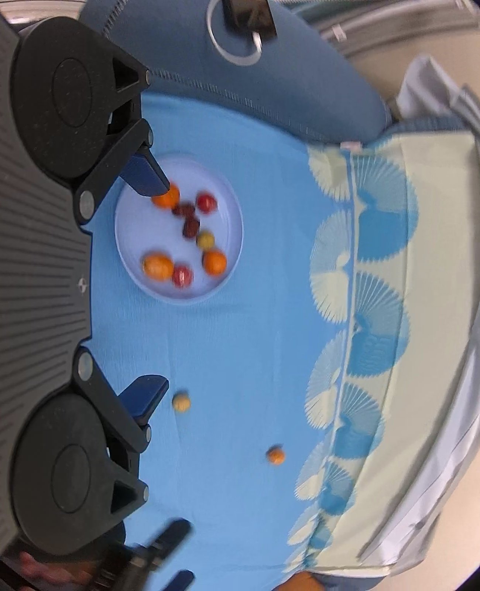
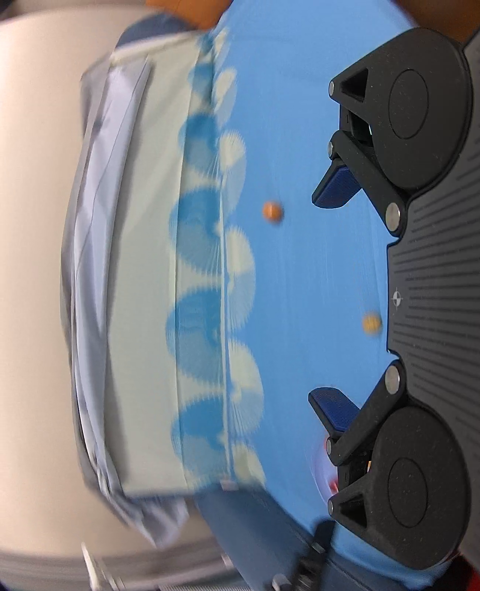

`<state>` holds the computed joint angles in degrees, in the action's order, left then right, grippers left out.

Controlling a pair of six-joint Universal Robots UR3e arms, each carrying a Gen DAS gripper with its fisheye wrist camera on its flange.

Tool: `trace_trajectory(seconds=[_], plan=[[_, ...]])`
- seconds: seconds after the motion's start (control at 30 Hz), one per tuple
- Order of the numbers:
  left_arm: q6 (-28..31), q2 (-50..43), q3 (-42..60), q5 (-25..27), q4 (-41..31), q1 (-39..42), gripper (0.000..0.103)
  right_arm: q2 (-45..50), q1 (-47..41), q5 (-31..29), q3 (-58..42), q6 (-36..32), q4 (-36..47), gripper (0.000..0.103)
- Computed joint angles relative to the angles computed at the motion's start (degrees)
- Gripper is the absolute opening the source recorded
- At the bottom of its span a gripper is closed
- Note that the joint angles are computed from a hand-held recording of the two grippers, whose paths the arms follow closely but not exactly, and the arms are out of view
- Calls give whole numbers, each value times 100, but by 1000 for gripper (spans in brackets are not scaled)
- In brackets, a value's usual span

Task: Organize fruits
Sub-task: 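Lift both open tools and move toward the last kumquat and wrapped mandarin, then grasp the yellow kumquat with the left tool while the right tool grasps the wrapped mandarin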

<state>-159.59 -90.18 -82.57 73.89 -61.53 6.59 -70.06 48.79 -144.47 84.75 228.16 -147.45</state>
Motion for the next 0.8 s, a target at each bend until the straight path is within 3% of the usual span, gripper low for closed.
trace_trajectory(seconds=[0.2, 0.37, 0.57, 0.8], plan=[[-137, -1171, 796, 415, -153, -930, 103, -948, -988, 381, 1462, 120, -519, 102], [-203, -2187, 1347, 710, 165, -1587, 103, -972, -1936, 760, 1946, -762, -1330, 102], [-233, -3351, 2409, 882, 167, -2092, 103, -369, -3256, 1747, 2112, -2055, -2498, 102], [-356, -4495, 3563, 1156, -39, -2310, 103, 822, -4354, 3105, 1307, -2290, -2585, 102]])
